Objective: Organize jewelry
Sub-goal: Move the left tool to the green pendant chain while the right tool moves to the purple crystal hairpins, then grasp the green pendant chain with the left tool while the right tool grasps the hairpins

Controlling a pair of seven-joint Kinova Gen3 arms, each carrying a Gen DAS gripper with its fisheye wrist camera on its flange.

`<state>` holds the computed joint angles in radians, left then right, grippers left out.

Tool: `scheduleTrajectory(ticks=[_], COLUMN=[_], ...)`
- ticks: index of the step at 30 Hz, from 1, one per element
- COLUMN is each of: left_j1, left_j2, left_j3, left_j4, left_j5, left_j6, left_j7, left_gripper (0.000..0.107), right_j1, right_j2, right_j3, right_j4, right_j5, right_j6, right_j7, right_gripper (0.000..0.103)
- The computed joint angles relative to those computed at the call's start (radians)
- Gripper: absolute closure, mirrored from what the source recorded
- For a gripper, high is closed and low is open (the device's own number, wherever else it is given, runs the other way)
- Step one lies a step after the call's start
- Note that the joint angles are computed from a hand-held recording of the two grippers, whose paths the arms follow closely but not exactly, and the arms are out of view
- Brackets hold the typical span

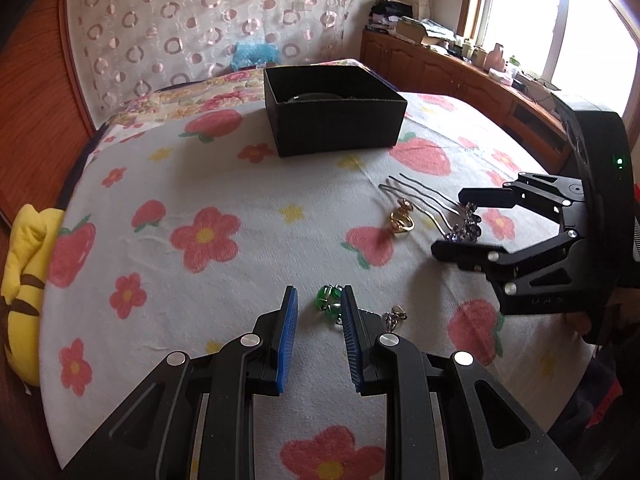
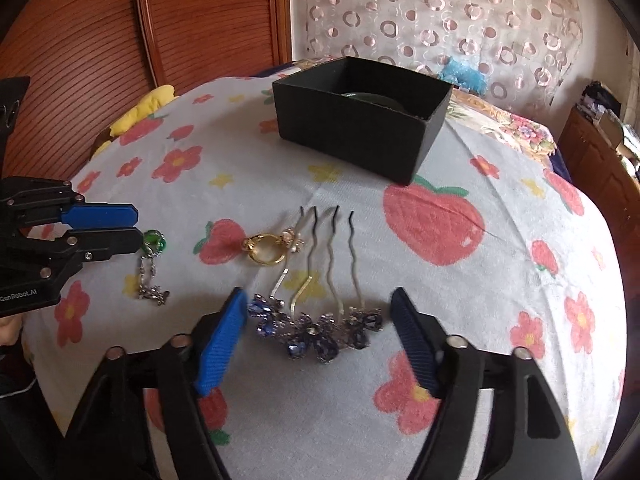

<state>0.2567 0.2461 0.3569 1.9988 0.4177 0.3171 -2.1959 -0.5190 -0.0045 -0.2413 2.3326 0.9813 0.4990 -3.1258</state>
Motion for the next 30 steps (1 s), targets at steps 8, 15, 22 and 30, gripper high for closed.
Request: scheduleTrajectory(ticks=[8,15,22,30], left_j1=[0.027,-0.038,-0.08,-0.149], left_j2=[0.02,0.049,0.053,0.006], left_j3=[-0.018,0.035,0.072,0.125], left_j4=[-0.011,-0.028,-0.027,-0.004], left_j5=[-0.015,0.035,0.109,0.264], left_j6=[0.009,0.022,0.015,-0.007], left_j7=[0.018,-0.025,-0.092,-0.231], left_gripper=[0.087,0.089,0.096,0.096], right_j1=[0.017,0.028,0.035,0.052], right_j2=[-0.029,-0.047,-0.066,-0.11], right_j3=[-0.006,-0.026,-0.038,-0.065], right_j4=[0.026,0.036,0.035,0.014], right_j5=[0.008,0.021,0.012,-0.024], right_j6=[-0.018,-0.014,-0.006,0.023], right_j7=[-0.019,-0.049,-0.038,0.017], right_gripper=[0.036,0.036,0.036,0.036])
